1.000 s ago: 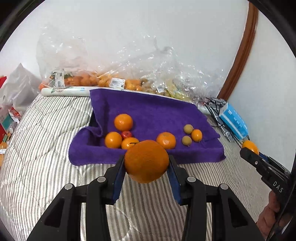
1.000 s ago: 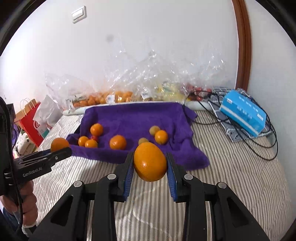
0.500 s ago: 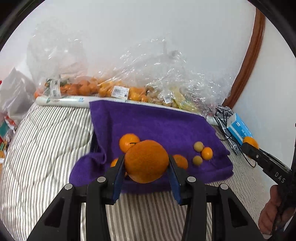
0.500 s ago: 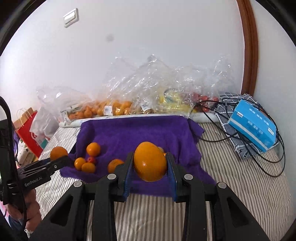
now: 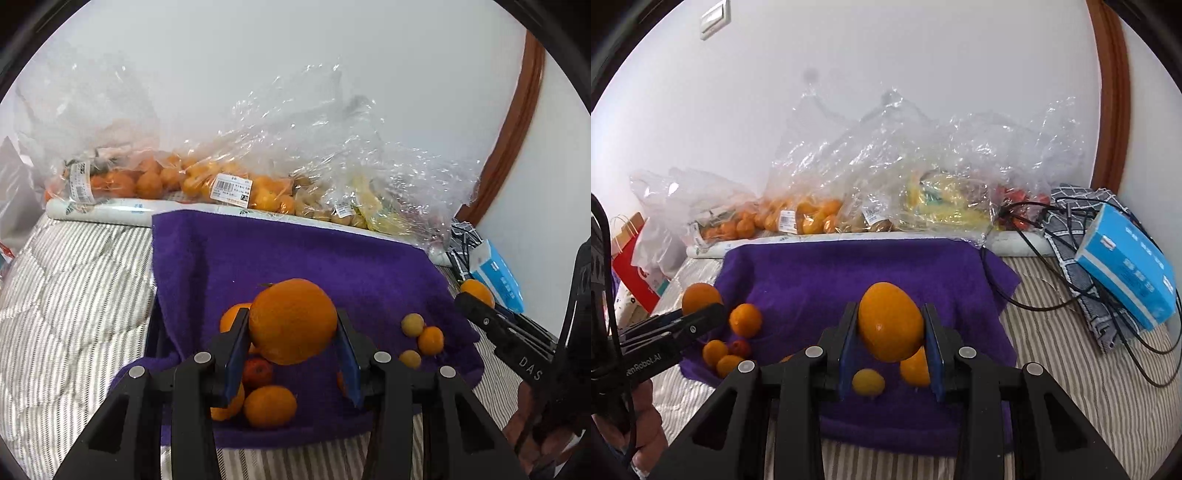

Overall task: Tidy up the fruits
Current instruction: 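Carry both held oranges over the towel and lower them onto it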

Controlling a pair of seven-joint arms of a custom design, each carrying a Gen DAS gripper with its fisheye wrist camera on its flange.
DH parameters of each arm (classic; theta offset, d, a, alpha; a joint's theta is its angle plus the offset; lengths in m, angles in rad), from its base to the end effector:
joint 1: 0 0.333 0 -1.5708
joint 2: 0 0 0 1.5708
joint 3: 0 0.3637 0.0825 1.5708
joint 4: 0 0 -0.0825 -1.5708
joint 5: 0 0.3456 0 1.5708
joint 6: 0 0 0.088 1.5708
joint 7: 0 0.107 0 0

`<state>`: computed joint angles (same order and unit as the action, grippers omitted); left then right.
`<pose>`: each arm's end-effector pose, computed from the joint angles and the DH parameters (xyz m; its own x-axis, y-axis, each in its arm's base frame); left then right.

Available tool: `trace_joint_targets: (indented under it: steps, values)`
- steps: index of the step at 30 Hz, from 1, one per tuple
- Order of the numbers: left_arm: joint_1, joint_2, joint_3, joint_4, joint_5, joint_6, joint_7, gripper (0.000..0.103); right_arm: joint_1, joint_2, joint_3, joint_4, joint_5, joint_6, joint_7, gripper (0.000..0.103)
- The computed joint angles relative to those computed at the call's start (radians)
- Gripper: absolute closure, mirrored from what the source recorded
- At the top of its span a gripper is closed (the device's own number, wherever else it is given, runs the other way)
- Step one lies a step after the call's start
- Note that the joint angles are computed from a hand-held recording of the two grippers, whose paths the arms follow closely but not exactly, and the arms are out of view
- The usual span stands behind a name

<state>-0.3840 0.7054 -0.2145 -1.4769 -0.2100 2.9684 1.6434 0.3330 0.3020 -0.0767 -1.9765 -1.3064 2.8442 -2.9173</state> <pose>0.6665 -0.3766 0.4169 -0.4449 -0.8581 0.2565 -0.7115 0.1647 -0.6832 0.5754 0.2077 0.4203 -0.2805 -0.9490 -0.1437 -0.6218 0.2938 -0.7260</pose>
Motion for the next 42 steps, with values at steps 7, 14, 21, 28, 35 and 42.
trace_joint_targets:
  steps: [7,14,21,28,35,42]
  values:
    - [-0.001,0.041,-0.012,0.025,-0.003,-0.001,0.014,0.062,-0.016,0.054,-0.018,0.012,0.029,0.051,-0.015,0.07]
    - [-0.01,0.051,-0.009,0.024,0.007,0.013,0.032,0.062,0.0,0.075,-0.043,0.013,0.048,0.071,-0.036,0.07]
    - [-0.002,0.059,-0.026,0.03,-0.004,0.018,0.054,0.062,0.016,0.085,-0.054,0.015,0.061,0.066,-0.059,0.07]
    - [-0.005,0.063,-0.027,0.037,-0.008,0.01,0.062,0.061,0.029,0.09,-0.06,0.02,0.061,0.053,-0.072,0.07]
    - [-0.007,0.073,-0.026,0.054,-0.008,-0.018,0.063,0.061,0.034,0.091,-0.057,0.023,0.046,0.036,-0.075,0.07]
    - [-0.01,0.082,-0.021,0.069,-0.006,-0.043,0.06,0.061,0.028,0.094,-0.053,0.023,0.054,0.037,-0.086,0.07]
